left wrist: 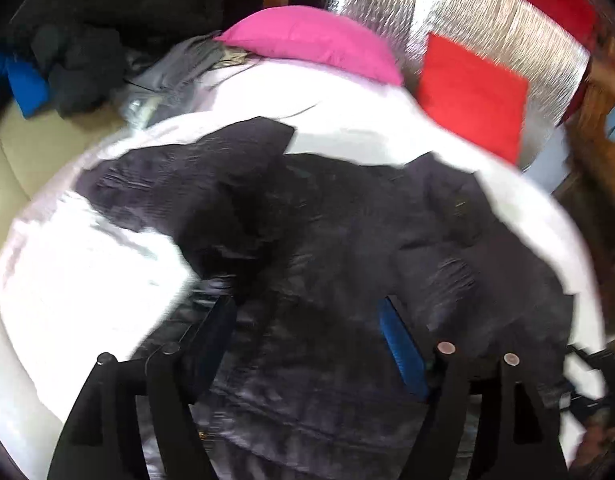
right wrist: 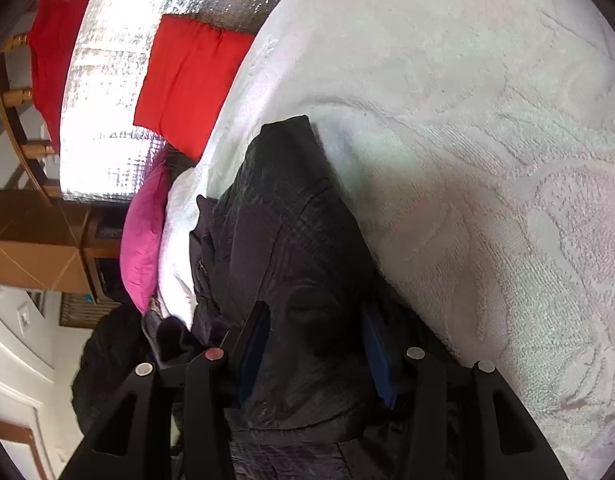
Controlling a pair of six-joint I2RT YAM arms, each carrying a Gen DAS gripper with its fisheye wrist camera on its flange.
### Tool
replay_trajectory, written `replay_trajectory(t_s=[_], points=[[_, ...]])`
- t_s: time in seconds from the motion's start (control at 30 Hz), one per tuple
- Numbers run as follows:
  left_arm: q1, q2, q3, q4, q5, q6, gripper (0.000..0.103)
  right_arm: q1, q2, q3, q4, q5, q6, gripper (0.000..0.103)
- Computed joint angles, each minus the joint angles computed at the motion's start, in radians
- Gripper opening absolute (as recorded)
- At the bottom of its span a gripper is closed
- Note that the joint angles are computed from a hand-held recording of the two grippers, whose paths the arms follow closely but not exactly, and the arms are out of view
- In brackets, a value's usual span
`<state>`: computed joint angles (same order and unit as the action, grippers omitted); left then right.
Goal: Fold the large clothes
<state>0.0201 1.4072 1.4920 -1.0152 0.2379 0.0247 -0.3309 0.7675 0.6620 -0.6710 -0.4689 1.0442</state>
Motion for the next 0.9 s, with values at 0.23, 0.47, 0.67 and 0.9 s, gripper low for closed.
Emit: replay_trajectory(t_s=[0.23,0.47,0.67,0.9], points=[[-0.332,-0.038,-0.068,0.134,-0.194,-0.045,0.088,0.009,0.030,-0.001,0.017,0.008,-0.001,0.051],[-0.552,0.099,-0.101,0.175,-0.483,-0.075,0.088,0.039,0.050,0.007,0.024,0.037,0.006,0.051],[-0.360,0.126,-0.035,0.105,-0.413,-0.093,0.090,0.048,0.046,0.005,0.027,0.045,0.016,0.051],[-0.044,0.104,0.026,0.051,-0.259,-0.008,0.090,0.021,0.032,-0.003,0.027,0.017,0.011,0.051]])
